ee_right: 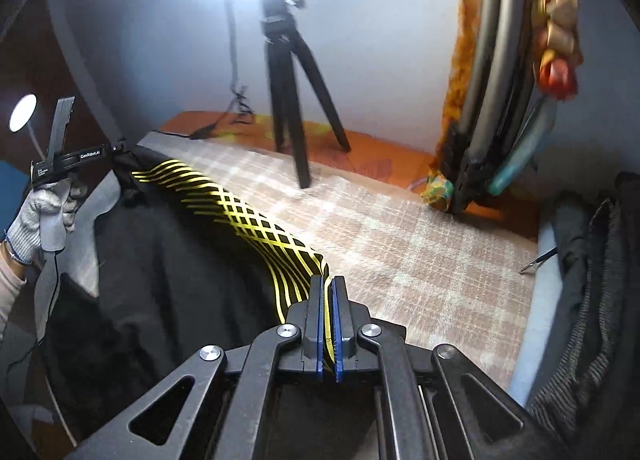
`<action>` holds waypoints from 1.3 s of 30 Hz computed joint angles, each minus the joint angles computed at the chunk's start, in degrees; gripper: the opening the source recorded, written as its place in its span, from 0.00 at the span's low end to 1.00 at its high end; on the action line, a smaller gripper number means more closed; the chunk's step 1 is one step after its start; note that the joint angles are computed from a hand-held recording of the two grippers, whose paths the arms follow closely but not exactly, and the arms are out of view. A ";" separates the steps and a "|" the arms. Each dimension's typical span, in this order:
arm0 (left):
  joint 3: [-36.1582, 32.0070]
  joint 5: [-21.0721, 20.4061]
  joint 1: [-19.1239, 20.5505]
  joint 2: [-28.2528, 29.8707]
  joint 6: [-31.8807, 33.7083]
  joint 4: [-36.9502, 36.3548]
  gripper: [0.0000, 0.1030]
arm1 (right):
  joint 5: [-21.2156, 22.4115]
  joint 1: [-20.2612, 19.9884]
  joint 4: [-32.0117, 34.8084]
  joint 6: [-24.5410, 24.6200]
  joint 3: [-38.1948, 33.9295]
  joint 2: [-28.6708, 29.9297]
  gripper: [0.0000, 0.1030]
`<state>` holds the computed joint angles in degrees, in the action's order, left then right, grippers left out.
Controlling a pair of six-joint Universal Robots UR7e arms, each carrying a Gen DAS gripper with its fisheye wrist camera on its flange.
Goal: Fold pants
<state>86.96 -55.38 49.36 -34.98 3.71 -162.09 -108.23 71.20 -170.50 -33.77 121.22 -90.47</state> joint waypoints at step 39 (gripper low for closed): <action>56.74 3.82 -12.51 -37.69 -22.38 -6.01 0.02 | -10.02 11.62 5.09 -9.69 34.48 -28.35 0.01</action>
